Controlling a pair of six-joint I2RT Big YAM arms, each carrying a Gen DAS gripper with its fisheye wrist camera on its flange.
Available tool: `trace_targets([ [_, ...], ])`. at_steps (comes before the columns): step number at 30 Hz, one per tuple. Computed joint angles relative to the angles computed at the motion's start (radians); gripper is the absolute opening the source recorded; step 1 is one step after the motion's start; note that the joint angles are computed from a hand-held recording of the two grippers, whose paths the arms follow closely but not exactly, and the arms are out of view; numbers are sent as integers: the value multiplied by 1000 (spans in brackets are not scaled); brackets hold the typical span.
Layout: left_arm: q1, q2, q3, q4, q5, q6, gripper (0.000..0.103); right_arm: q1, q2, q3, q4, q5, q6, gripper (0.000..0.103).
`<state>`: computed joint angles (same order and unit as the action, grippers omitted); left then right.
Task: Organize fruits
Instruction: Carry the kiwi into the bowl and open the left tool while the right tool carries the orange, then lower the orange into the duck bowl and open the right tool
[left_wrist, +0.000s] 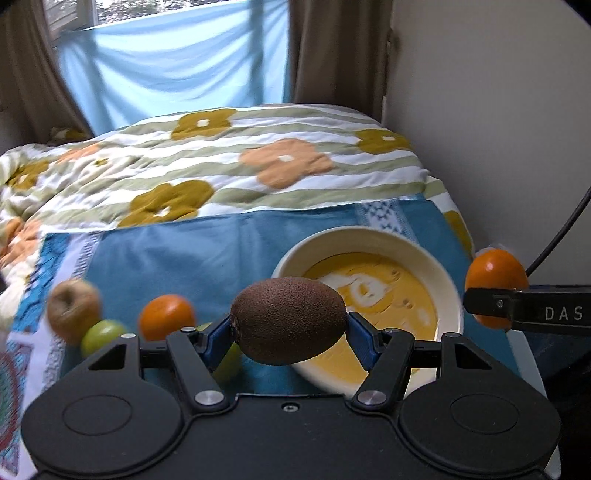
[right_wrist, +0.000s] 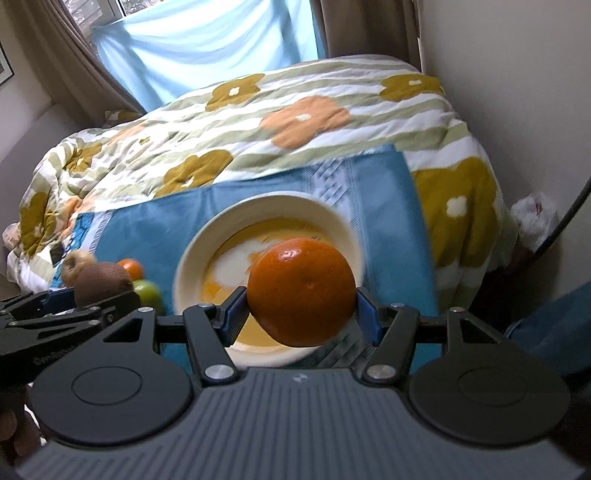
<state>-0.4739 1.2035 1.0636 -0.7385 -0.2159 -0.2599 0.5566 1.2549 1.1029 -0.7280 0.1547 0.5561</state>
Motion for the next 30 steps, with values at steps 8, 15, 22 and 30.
trace_targets([
  [8,-25,217,111,58,-13,34,70,-110,67,15,66,-67,-75,76],
  [15,-37,320,154,106,-48,90,70,-162,116,25,94,-106,-100,76],
  [22,-30,348,160,132,-37,116,80,-173,131,25,102,-121,-99,76],
  [30,-7,264,117,142,-25,101,99,-173,137,30,107,-119,-105,76],
])
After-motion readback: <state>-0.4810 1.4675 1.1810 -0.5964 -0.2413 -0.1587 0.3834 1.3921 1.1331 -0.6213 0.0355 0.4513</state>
